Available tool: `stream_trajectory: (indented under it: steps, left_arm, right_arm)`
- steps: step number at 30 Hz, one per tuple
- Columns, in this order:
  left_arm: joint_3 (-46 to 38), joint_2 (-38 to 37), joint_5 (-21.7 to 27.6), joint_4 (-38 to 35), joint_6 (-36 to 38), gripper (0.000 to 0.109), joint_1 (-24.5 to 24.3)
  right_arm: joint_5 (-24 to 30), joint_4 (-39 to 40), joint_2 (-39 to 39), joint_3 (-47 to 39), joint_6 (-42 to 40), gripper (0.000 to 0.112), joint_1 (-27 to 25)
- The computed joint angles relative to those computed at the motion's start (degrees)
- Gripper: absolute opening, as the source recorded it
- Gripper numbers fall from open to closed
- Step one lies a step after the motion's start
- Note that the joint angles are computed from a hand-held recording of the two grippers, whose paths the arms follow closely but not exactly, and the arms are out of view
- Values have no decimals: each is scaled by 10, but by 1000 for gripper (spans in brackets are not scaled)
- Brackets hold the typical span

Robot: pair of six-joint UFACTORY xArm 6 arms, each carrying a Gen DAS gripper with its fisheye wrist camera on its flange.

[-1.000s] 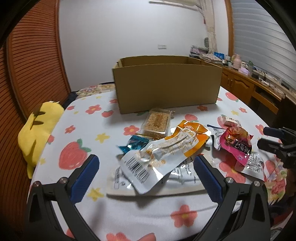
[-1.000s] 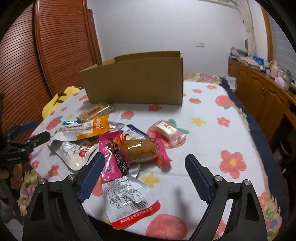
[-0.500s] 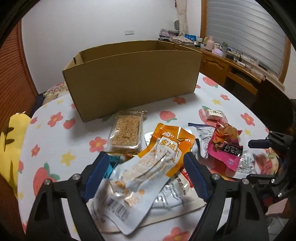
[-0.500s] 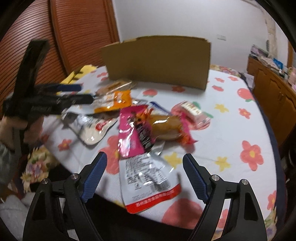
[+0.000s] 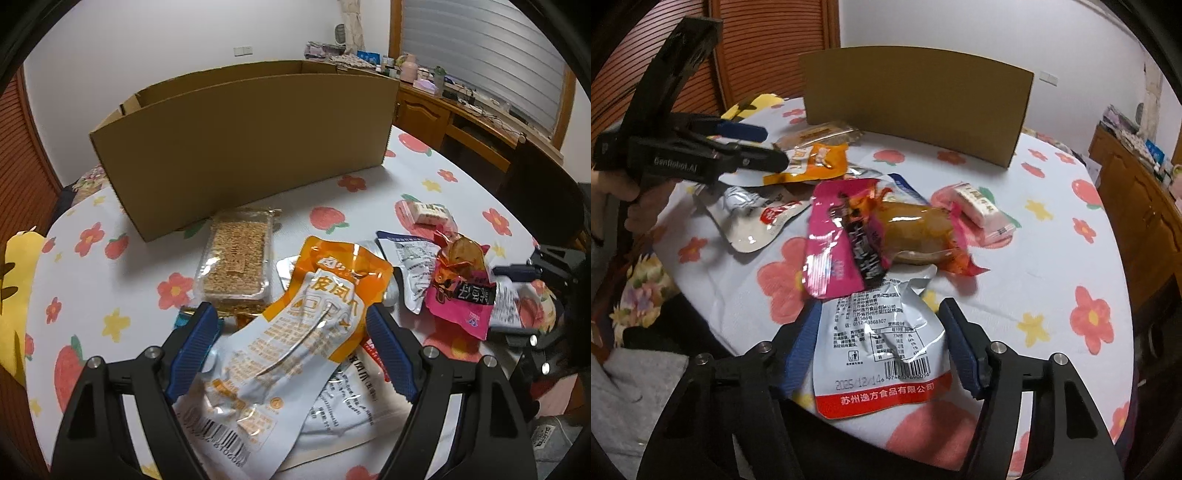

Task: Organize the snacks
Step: 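Lower the right tool onto the white-and-red pouch while the left tool approaches the orange-and-white bag, then close the right tool on the white pouch while the left tool grasps the orange bag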

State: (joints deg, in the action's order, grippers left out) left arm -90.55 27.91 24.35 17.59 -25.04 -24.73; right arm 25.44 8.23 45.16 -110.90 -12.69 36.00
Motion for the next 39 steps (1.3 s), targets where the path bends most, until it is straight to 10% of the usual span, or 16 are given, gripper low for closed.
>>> stream_trajectory:
  steps: [19, 29, 34, 39]
  left_arm:
    - [-127, 68, 111, -102, 166, 68, -13]
    - [-104, 51, 82, -168, 176, 27, -5]
    - [-97, 47, 79, -145, 170, 29, -5]
    - [-125, 59, 124, -111, 179, 59, -12]
  right_arm:
    - [-16, -168, -1, 4, 185, 64, -35]
    - [1, -118, 14, -23, 157, 68, -38]
    - [9, -104, 25, -40, 145, 70, -40]
    - [12, -101, 27, -44, 142, 70, -40]
